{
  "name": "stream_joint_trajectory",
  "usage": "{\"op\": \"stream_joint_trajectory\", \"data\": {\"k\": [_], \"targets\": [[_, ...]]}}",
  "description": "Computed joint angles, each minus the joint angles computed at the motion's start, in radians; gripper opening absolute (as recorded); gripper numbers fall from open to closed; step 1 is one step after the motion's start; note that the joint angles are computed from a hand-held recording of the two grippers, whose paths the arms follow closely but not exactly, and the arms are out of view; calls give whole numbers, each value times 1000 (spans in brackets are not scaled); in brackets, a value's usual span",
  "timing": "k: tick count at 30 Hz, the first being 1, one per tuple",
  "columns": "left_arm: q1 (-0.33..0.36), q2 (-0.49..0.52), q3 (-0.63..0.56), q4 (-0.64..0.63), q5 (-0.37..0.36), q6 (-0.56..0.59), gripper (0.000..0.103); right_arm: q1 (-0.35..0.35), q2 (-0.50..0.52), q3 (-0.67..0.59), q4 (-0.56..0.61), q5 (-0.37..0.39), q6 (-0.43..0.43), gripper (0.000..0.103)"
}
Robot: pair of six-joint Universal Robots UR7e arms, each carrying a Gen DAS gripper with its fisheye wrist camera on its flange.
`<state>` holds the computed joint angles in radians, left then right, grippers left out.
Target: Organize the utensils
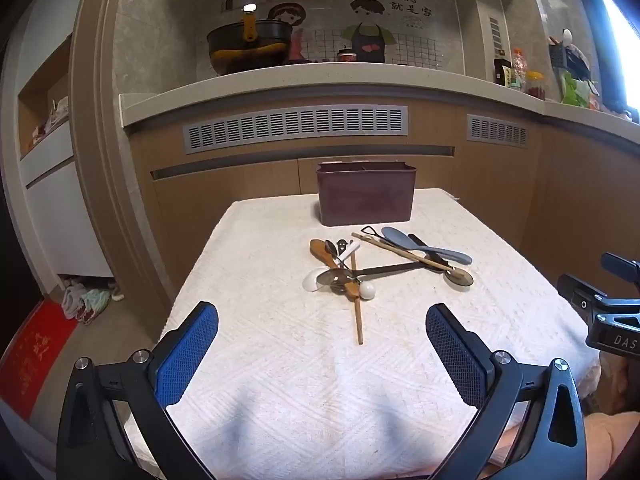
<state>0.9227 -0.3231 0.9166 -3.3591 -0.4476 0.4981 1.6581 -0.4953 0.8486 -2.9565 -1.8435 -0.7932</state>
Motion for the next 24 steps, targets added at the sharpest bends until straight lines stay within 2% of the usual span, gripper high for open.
{"op": "stream_joint_trajectory", "data": {"k": [2,3,7,8,9,14,24], "targets": [[-2,8,-12,-9,10,5,103,-1,11,-21,8,-13,-18,103],[-3,13,-19,-11,16,4,103,-3,13,-11,-32,4,-50,103],[6,-16,41,-13,0,-49,103,-3,1,9,-32,1,-35,103],[13,-14,25,38,-2,-82,103,-2,5,-13,11,1,10,103],[18,-37,48,56,-19,-117,103,1,-3,-1,12,2,13,103],[14,-31,38,64,-7,-110,103,0,4,-21,55,-2,31,103],[15,-10,19,54,-5,-88,103,-1,13,-27,27,-3,19,103]]}}
